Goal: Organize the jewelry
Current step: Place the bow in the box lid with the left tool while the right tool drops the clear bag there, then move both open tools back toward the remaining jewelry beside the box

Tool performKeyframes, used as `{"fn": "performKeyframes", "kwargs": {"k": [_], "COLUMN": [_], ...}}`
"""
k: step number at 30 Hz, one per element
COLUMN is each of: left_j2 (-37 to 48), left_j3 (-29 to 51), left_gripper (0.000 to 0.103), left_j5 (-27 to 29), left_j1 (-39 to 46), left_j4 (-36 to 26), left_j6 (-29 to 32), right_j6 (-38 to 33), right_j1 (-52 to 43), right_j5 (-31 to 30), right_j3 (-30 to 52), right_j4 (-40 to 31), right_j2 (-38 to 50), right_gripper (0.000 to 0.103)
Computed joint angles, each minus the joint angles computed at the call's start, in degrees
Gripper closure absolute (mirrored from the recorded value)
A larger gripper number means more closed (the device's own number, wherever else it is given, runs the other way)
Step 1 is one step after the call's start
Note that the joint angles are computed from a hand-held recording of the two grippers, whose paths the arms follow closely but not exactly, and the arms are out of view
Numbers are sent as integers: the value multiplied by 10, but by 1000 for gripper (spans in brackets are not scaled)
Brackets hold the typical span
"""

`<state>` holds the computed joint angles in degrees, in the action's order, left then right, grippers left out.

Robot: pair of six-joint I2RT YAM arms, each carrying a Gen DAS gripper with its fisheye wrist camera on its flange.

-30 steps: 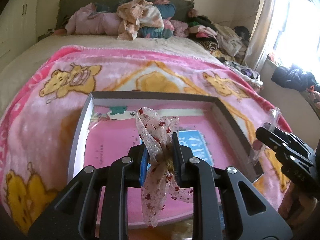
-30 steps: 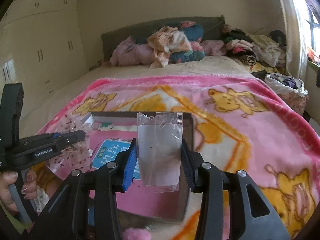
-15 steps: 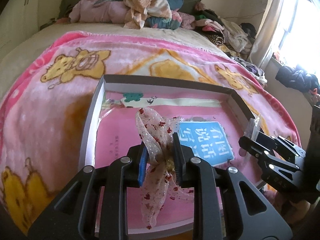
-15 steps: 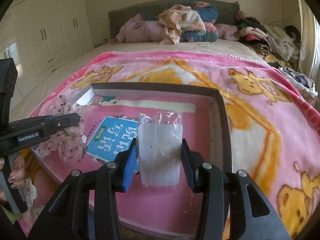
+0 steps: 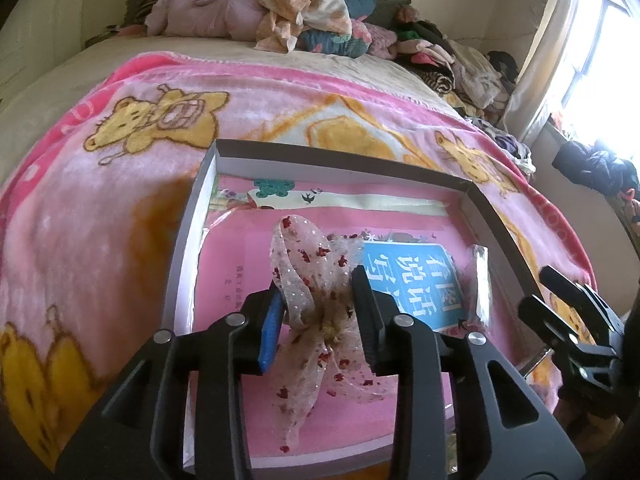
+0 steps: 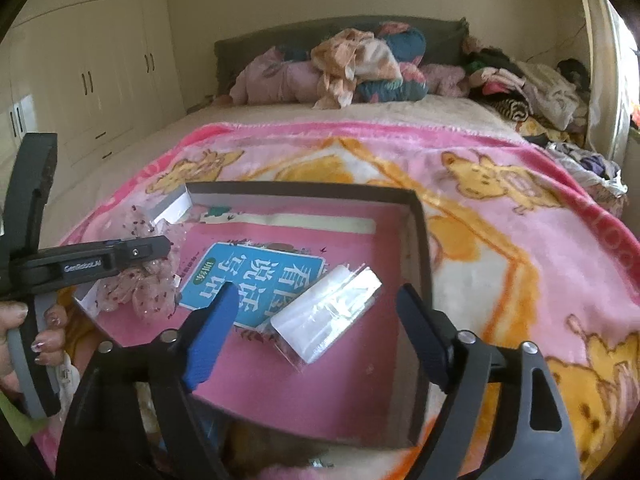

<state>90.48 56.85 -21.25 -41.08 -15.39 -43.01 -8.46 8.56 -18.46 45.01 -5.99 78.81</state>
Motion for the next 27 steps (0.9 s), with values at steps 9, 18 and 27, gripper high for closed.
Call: {"fn": "performKeyframes", "kwargs": {"k": [9, 18, 27], "left_j2": [-52, -106, -149], "left_j3": [-31, -31, -40], "left_gripper": [54, 37, 23], "left_j5": [-15, -76, -170], "left_j1": [-9, -51, -138], "left_j4": [2, -48, -93], "left_j6": [-20, -36, -78], "right_j6": [-10, -18, -31], "right_j1": [-30, -48, -69], "right_j5": [-16, -26, -41], "right_j3": [-39, -74, -109], "right_j4": [-16, -33, -69], "right_j2": [-69, -133, -214], "right_gripper": [19, 13, 12]}}
